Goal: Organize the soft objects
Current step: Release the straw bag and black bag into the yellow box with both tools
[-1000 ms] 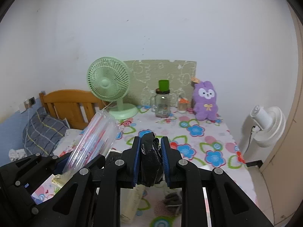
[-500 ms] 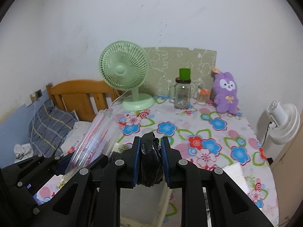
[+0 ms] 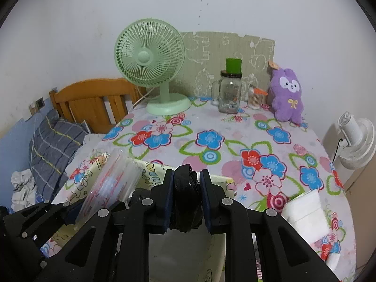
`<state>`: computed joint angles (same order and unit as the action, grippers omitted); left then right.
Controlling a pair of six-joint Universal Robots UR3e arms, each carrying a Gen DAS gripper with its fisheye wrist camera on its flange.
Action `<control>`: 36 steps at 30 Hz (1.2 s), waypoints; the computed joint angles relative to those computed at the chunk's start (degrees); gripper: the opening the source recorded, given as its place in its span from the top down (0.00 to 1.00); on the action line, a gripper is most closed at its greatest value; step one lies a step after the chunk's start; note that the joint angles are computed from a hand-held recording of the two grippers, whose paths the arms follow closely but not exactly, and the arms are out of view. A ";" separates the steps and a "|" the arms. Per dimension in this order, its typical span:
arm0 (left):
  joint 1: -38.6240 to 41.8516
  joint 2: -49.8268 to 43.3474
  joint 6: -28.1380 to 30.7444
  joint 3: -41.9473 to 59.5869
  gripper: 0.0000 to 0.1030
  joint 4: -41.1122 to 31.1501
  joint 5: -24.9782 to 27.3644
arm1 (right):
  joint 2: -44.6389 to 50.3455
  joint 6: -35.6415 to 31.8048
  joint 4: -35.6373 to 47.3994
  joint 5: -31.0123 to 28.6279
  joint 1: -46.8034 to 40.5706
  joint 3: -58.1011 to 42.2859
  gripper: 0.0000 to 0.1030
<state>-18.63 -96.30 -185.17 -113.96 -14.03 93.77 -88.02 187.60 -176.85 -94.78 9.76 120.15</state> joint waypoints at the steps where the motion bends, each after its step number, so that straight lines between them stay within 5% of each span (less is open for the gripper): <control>1: 0.13 -0.35 0.00 0.01 0.67 -0.08 -0.23 | 0.39 -0.08 0.08 0.22 -0.07 -0.10 0.76; 6: 0.29 -1.37 -0.33 -0.34 0.43 0.20 -0.40 | 2.02 0.15 1.56 0.86 -0.25 -0.83 0.67; 8: 0.51 -1.22 -0.63 -0.58 0.35 0.08 -0.63 | 2.22 0.11 2.49 1.26 -0.30 -0.96 0.56; 10: 0.67 -1.11 -0.73 -0.54 0.33 -0.35 -0.74 | 2.38 0.37 2.35 0.67 0.11 -0.73 0.35; 13: 0.74 -0.83 -1.03 -0.22 0.28 -1.15 -0.49 | 2.15 0.48 0.60 -0.74 0.78 0.12 0.24; 36: -7.91 3.22 -3.91 2.93 0.16 -1.89 7.63 | -15.03 -1.23 3.70 2.61 -4.45 8.32 0.14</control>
